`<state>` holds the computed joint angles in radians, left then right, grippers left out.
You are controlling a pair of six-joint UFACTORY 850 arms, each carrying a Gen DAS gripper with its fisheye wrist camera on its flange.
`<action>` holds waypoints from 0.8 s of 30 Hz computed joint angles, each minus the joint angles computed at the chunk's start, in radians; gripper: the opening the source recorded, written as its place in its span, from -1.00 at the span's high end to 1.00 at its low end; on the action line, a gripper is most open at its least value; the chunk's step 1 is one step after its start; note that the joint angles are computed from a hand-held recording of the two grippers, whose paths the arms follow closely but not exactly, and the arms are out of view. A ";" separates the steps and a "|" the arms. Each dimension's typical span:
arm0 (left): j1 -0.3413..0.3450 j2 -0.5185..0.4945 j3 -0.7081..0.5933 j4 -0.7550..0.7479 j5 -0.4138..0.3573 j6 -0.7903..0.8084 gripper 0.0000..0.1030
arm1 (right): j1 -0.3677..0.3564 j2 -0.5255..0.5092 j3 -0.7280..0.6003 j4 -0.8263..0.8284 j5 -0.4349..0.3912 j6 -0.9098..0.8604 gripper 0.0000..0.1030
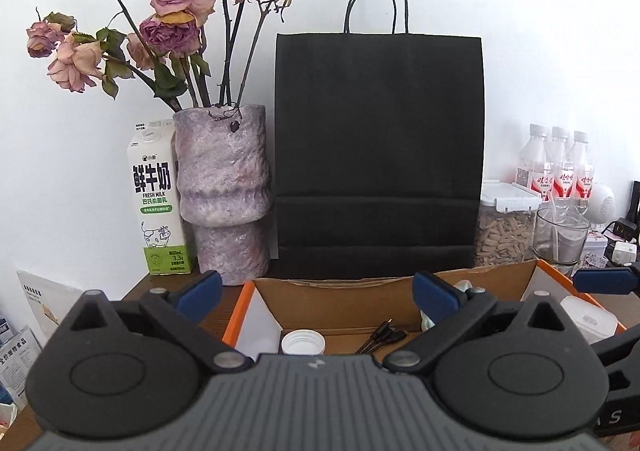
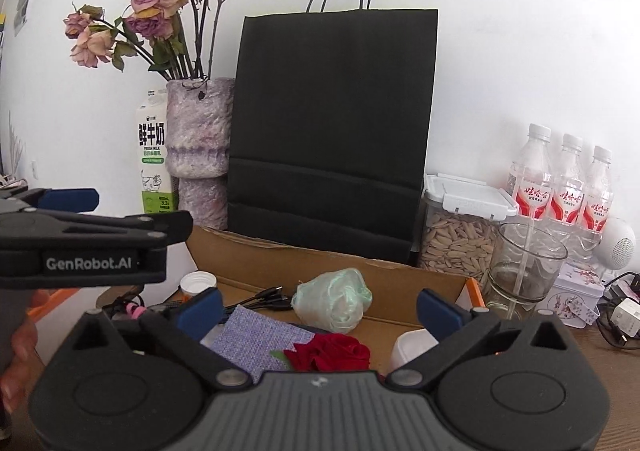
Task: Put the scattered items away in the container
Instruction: 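Carry the plastic bag and orange chili into the box and release both, then withdraw both grippers from the box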
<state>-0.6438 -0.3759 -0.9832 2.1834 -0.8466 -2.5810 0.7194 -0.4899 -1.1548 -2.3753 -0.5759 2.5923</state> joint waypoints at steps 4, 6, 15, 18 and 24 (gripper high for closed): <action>-0.003 -0.004 -0.001 -0.009 0.002 0.015 -1.00 | 0.007 0.000 0.001 0.020 -0.009 -0.025 -1.00; -0.003 -0.003 0.002 -0.007 0.006 0.011 -1.00 | 0.008 0.001 0.002 0.027 -0.012 -0.030 -1.00; -0.005 0.035 0.073 0.047 -0.013 -0.106 -1.00 | 0.025 0.023 0.046 0.086 -0.062 -0.067 -1.00; -0.013 0.063 0.115 0.042 -0.026 -0.123 -1.00 | 0.036 0.055 0.096 0.087 -0.096 -0.047 -1.00; -0.037 0.124 0.204 0.002 -0.028 -0.128 -1.00 | 0.075 0.108 0.205 0.085 -0.164 0.006 -1.00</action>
<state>-0.6807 -0.2516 -0.7791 2.1859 -0.8742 -2.7089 0.7946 -0.3817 -0.9501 -2.2904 -0.7394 2.5987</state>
